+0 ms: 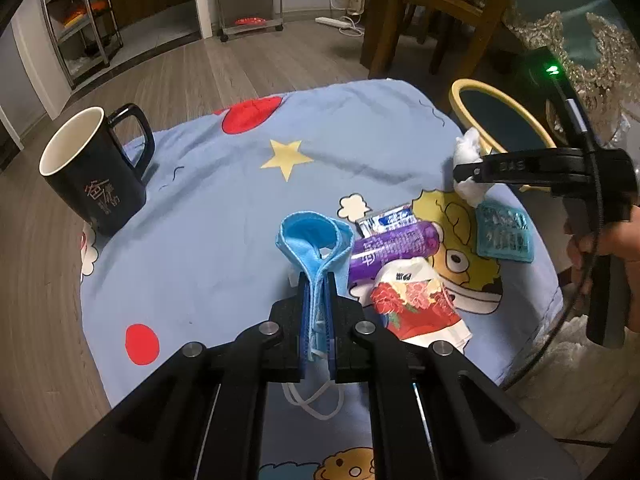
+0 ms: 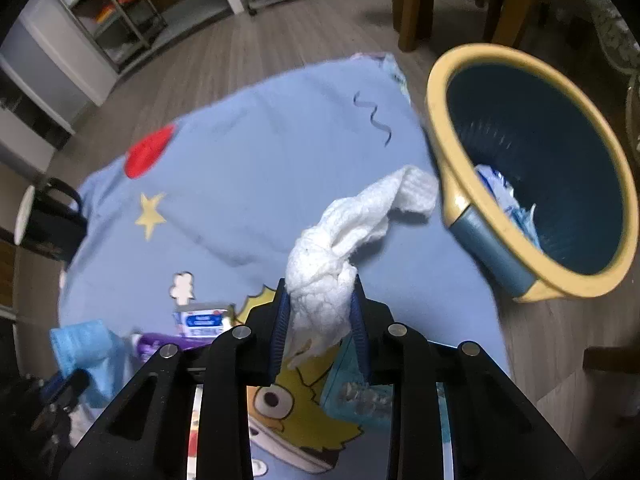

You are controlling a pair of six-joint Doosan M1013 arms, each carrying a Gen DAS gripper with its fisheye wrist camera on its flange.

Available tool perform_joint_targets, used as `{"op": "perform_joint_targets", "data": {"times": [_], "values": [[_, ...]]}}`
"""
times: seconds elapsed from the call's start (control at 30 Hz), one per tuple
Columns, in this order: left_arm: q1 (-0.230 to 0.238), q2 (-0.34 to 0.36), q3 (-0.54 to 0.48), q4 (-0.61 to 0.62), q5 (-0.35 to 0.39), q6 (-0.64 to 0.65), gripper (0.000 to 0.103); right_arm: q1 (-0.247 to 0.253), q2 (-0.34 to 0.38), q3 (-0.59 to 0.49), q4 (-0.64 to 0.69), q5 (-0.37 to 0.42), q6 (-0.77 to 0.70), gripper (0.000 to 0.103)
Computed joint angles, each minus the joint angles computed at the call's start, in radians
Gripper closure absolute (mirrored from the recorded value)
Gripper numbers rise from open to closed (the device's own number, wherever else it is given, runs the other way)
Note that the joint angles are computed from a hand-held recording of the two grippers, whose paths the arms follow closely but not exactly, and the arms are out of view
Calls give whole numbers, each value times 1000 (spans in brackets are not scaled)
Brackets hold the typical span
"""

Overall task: Collect trash
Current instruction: 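Lift the face mask and tissue and carry both over the wastebasket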

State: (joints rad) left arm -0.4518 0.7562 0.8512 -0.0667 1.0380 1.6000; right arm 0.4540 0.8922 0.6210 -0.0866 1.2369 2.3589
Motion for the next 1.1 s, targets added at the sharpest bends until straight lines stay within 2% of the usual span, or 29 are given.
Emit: {"op": "perform_joint_targets", "data": {"times": [0.3,0.37,0.5,0.67,0.83,0.97,1.1], "values": [[-1,-26,2,4,-91,10,97,8,-78,17,-77,-81,-59,72],[-2,-32,6,9,-108,13,97,-3,-113,59,-66,-120,-66,72],[-3,-40,12,24,-130,19,97,-13,-169,124,-120,-133,-99,72],[-9,-44,14,27,-140,36,97,-35,-238,254,-114,-236,-2,72],[-22,-48,14,2,-137,71,97,-40,-234,251,-191,-216,14,72],[-36,-41,-11,16,-119,109,97,-62,-231,262,-140,-233,27,72],[-45,-7,-97,-3,-84,113,97,-82,-241,286,-117,-247,60,72]]}}
